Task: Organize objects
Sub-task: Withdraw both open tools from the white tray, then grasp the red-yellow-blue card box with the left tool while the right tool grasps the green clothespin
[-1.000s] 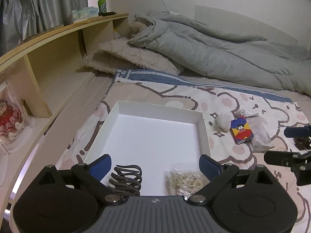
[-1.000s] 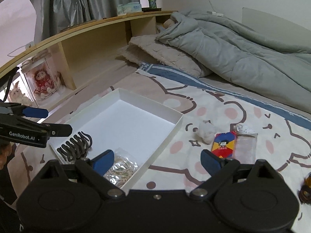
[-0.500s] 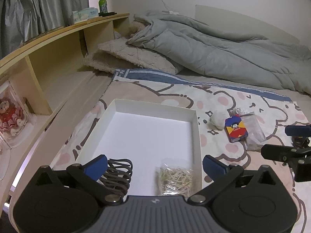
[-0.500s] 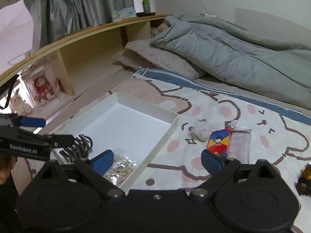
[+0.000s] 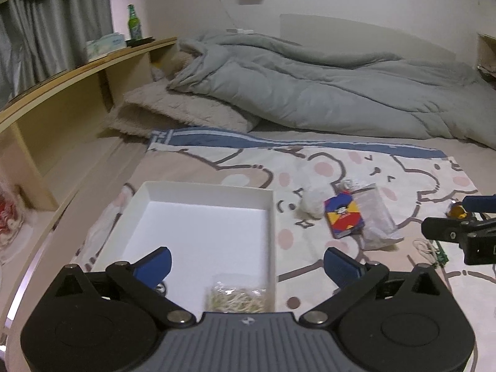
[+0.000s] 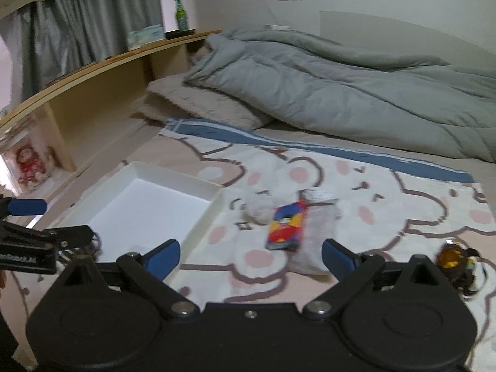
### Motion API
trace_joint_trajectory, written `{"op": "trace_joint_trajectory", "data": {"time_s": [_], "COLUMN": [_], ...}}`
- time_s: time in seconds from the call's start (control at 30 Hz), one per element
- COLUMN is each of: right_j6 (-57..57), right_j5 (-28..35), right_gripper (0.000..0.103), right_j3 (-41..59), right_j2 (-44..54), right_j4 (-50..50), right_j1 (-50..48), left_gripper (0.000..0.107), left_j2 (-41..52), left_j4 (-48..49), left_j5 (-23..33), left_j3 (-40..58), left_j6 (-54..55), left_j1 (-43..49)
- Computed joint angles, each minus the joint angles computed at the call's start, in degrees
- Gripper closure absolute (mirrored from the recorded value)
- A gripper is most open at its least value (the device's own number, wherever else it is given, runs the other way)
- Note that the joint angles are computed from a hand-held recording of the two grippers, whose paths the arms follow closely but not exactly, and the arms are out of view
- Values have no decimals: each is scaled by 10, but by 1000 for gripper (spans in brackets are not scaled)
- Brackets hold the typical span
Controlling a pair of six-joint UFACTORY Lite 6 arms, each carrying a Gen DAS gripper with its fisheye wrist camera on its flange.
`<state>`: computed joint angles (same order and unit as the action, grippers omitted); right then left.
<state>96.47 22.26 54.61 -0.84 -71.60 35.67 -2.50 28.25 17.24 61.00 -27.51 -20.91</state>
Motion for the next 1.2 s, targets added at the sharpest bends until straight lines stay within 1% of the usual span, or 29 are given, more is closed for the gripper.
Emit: {"op": "trace_joint_trajectory", "data": {"time_s": [0.27, 0.53, 0.77, 0.83, 0.9, 0.93, 1.0, 1.13, 1.17, 1.2], "right_j6": [-13, -37, -64, -74, -55, -34, 9, 103, 126, 148], "right_j5": [6, -5, -11, -34, -65, -72, -77, -90, -92, -95], "right_gripper": [4, 4, 4, 7, 13, 14, 15, 19, 19, 20], "right_j3": [-82, -135, -151, -156, -166, -169, -171, -176, -177, -177], "right_j2": [-80, -133, -134, -128, -122, -115, -98, -67, -60, -54], "right_j4": [-9, 0, 32, 39, 11, -13, -62, -190, -218, -243], "right_j1": [-57, -126, -190, -215, -241, -248, -256, -270, -272, -275], "left_gripper": [4, 4, 4, 4, 4, 4, 4, 4, 4, 4], "left_j2": [65, 123, 155, 162, 168, 171, 183, 215, 225, 237], "left_j4": [72, 30, 71, 76, 70, 59, 46, 34, 26, -5], "left_j5": [12, 15, 13, 3, -15, -23, -35, -45, -47, -51], "left_j3": [53, 107, 134, 136, 135, 135, 140, 160, 167, 178], "left_j6": [-93, -88, -138, -152, -156, -150, -145, -122, -113, -85], "left_j1": [-49, -79, -107, -110, -109, -107, -104, -103, -103, -101]}}
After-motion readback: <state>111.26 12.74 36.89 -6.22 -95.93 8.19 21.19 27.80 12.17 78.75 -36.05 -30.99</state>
